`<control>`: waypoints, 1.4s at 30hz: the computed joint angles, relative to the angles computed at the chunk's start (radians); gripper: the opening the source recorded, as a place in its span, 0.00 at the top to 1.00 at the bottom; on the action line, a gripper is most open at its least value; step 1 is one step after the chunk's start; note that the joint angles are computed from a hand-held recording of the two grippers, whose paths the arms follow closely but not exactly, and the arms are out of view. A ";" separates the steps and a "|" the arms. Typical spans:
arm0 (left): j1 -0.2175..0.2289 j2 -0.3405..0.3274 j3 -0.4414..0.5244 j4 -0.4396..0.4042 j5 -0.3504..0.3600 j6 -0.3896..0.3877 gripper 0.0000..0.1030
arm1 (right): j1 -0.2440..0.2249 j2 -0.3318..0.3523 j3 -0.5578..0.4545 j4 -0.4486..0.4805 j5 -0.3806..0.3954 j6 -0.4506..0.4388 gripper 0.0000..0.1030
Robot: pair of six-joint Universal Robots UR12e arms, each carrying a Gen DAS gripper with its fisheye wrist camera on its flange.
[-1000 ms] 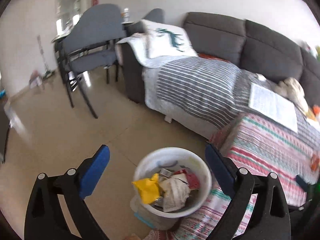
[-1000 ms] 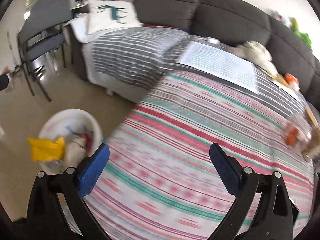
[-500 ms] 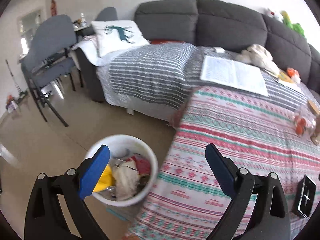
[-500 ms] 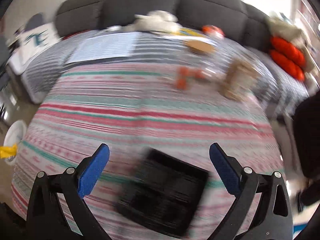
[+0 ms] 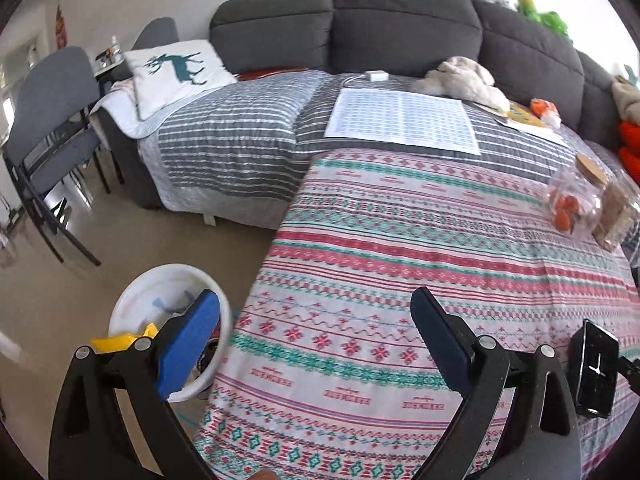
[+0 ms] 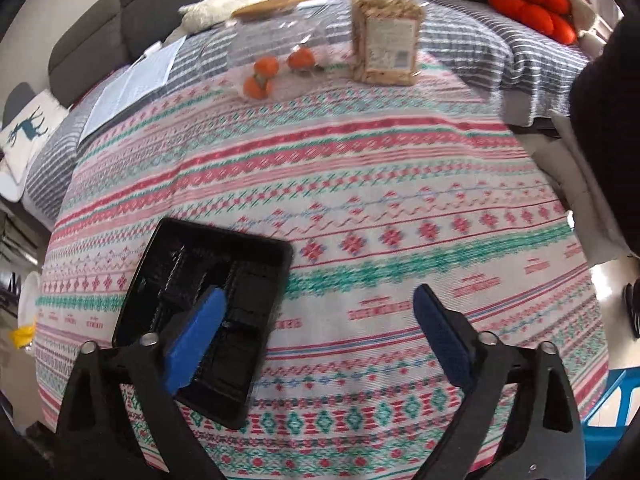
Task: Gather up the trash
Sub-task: 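Grasp the black plastic tray with the right tool, then carry the black tray to the white bucket and drop it with the right tool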
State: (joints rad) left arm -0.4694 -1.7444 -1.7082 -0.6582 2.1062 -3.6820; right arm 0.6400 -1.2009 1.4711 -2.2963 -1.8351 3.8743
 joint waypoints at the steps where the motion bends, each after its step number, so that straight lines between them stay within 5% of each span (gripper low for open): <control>1: -0.003 -0.004 0.003 0.003 0.002 0.012 0.09 | 0.000 0.008 -0.007 0.009 0.011 -0.008 0.25; 3: -0.011 -0.009 0.005 0.007 0.013 0.033 0.09 | 0.000 0.017 -0.017 0.024 0.033 -0.027 0.43; 5: -0.016 -0.011 0.006 0.009 0.027 0.047 0.09 | -0.002 0.018 -0.016 0.025 0.050 -0.028 0.76; 9: -0.018 -0.005 -0.004 0.029 0.032 0.061 0.09 | -0.004 0.013 -0.004 -0.020 0.078 -0.030 0.94; 30: 0.017 0.068 -0.075 0.049 0.050 0.009 0.09 | 0.038 0.094 -0.126 -0.088 0.062 -0.107 0.96; 36: 0.029 0.098 -0.100 0.061 0.103 -0.006 0.09 | 0.060 0.164 -0.225 -0.093 0.085 -0.121 0.96; 42: 0.050 0.149 -0.141 0.068 0.243 -0.056 0.09 | 0.096 0.264 -0.395 -0.077 0.113 -0.198 0.96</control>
State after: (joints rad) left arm -0.4191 -1.5959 -1.8493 -0.5905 2.3493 -3.7383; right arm 0.7362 -0.9372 1.0765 -2.3736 -1.7221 3.6761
